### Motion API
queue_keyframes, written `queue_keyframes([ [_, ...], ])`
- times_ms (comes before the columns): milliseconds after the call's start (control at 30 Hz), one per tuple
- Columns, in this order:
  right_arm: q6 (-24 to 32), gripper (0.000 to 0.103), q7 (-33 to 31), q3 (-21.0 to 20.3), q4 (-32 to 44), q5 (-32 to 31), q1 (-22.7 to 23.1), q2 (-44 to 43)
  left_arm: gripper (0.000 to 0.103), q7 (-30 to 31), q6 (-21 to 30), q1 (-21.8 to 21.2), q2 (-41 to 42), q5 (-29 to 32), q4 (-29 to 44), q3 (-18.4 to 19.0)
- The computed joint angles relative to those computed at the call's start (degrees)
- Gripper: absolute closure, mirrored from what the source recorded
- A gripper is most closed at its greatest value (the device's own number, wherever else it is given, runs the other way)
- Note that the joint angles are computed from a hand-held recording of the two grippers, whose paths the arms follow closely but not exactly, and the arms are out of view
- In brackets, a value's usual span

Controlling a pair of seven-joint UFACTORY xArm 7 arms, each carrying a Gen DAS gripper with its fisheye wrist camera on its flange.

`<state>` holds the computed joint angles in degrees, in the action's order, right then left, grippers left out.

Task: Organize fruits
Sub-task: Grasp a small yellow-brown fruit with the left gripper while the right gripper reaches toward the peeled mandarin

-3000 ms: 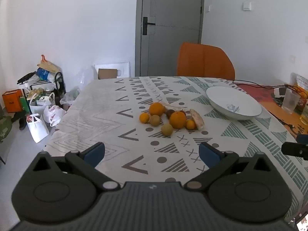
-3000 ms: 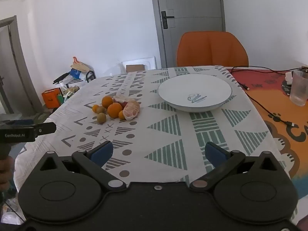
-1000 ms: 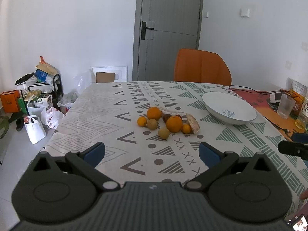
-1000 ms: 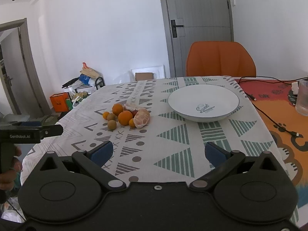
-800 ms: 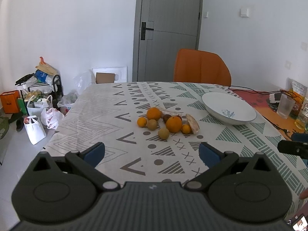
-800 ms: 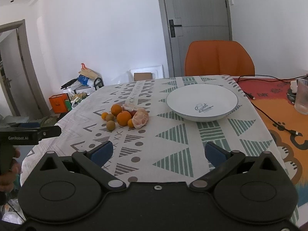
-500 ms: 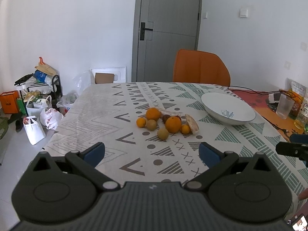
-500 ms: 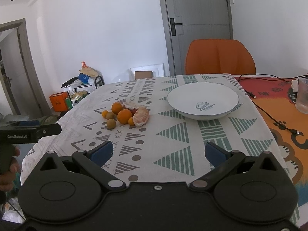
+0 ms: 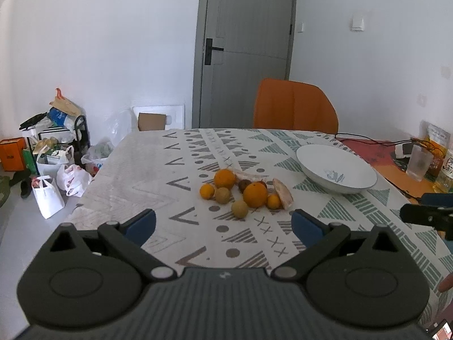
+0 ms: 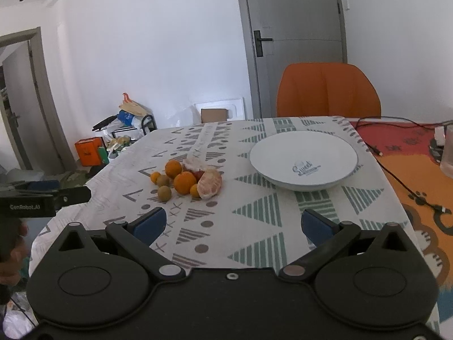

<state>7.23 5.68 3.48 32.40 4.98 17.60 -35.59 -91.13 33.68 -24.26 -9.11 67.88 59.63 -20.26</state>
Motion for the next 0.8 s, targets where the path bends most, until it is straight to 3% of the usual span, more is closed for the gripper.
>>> queue_keyframes([
  [200, -0.8, 0.000, 0.9, 0.6, 2.8, -0.6, -1.2, 4.8, 0.003, -0.8, -2.2, 0.0, 3.1, 3.0, 2.0, 1.2],
  [800, -2.9, 0.001, -3.2, -4.9, 8.8, 6.8, 4.5, 15.8, 0.032, 2.2, -10.4, -2.4, 13.7, 3.4, 8.9, 8.8],
])
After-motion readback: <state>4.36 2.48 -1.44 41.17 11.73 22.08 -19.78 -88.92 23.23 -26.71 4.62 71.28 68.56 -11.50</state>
